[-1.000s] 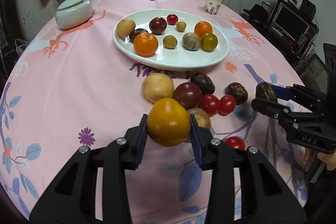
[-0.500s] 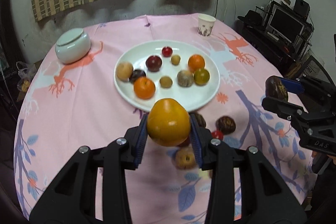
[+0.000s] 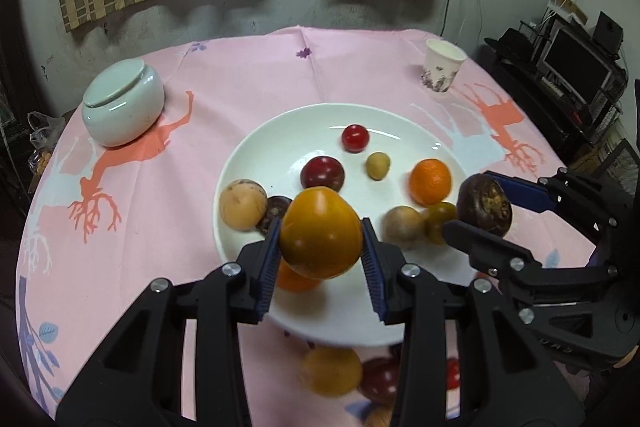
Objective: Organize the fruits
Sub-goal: 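Carry the orange fruit and mangosteen to the white plate and release them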
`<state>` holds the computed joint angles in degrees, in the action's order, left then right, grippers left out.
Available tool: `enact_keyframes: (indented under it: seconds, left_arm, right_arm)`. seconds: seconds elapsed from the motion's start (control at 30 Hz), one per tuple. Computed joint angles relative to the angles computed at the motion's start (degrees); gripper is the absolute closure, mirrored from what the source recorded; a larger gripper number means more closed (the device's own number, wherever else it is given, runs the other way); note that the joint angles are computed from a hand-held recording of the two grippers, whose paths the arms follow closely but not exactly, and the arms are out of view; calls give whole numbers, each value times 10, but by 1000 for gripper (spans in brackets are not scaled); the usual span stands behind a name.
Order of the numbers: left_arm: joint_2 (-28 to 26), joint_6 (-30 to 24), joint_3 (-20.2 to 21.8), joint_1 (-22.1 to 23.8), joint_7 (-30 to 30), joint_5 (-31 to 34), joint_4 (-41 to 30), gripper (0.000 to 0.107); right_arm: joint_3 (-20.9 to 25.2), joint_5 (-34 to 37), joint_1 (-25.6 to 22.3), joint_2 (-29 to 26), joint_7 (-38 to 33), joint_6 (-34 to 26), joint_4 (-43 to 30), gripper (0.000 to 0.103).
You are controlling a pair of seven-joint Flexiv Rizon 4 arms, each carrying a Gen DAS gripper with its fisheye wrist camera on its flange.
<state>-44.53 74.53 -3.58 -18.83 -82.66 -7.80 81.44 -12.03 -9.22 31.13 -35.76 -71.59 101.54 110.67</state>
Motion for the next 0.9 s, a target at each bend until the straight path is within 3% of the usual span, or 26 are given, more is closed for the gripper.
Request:
enact_keyframes:
  seconds: [0.07, 0.17, 0.23, 0.33, 0.43, 0.57, 0.7, 0.77, 0.83, 0.9]
  left_arm:
    - [-21, -18, 6, -4, -4, -1, -30, 68]
    - [-51, -23, 28, -19, -24, 10, -72, 68]
    - [-59, -22, 27, -18, -38, 7, -81, 67]
    - [-52, -5, 27, -16, -53, 9, -67, 51]
    - [-30, 3, 26, -15, -50, 19, -40, 49]
    - [4, 25, 21, -10, -49, 23, 11, 44]
    - [39, 42, 24, -13, -48, 31, 64, 44]
    - [56, 58, 28, -18, -50, 38, 91, 41]
    - [74, 81, 41, -31, -57, 49, 122, 36]
    - [87, 102, 49, -40, -62, 58, 148, 26]
  right_arm:
    - [9, -7, -15, -24, 3, -13, -30, 53]
    - [81, -18, -82, -52, 10, -28, -71, 52]
    - [69, -10, -73, -57, 32, -32, -74, 49]
    - [72, -9, -76, -50, 39, -9, -59, 45]
    - [56, -1, -61, -26, 34, 21, -22, 37]
    - [59, 15, -59, 14, 21, 46, 28, 36]
    - [22, 58, -15, 46, 8, 66, 78, 35]
    - [3, 86, 13, 61, 4, 68, 103, 26]
    - [-23, 115, 48, 73, 5, 67, 124, 8]
    - [-53, 148, 92, 81, -7, 91, 153, 5]
